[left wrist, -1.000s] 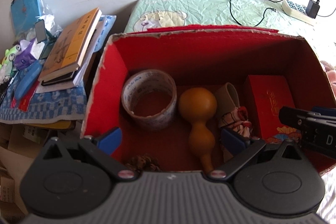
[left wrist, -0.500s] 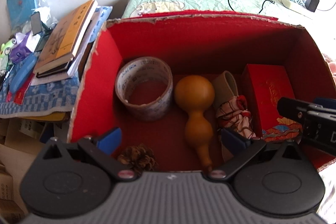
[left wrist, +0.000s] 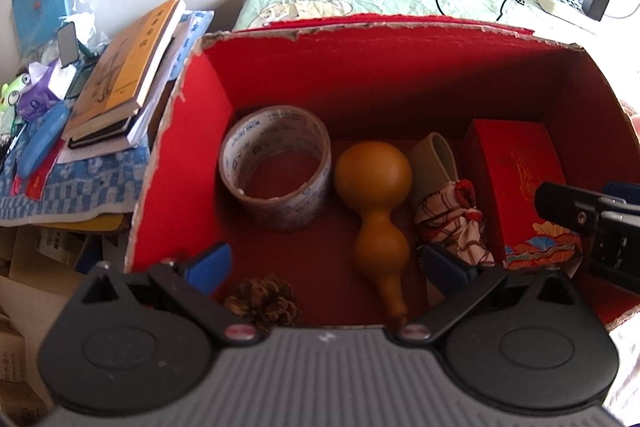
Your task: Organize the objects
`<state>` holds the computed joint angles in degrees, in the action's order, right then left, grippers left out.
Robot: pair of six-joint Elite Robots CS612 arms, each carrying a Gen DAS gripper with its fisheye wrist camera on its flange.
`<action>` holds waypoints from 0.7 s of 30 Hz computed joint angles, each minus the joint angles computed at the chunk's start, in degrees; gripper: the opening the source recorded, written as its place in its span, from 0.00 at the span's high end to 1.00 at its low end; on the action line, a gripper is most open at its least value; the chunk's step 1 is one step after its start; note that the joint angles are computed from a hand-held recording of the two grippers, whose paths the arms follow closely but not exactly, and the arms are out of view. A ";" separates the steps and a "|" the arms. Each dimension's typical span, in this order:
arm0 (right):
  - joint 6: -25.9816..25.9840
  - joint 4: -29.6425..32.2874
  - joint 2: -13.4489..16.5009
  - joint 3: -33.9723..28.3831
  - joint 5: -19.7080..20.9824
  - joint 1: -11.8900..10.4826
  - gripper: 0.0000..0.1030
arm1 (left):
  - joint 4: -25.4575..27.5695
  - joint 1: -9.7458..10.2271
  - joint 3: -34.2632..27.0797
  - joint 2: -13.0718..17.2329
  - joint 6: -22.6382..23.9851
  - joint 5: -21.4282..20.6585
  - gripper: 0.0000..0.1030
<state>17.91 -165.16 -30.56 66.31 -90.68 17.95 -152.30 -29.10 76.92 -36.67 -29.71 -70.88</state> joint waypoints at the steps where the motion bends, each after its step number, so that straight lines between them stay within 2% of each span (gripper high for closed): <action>1: 0.00 0.00 0.00 0.00 0.00 0.00 0.32 | -0.03 0.04 0.01 -0.01 -0.03 -0.19 0.02; 21: -0.90 -0.31 0.26 -0.25 -0.78 0.26 0.30 | -0.25 0.07 -0.03 0.14 0.13 -0.40 0.01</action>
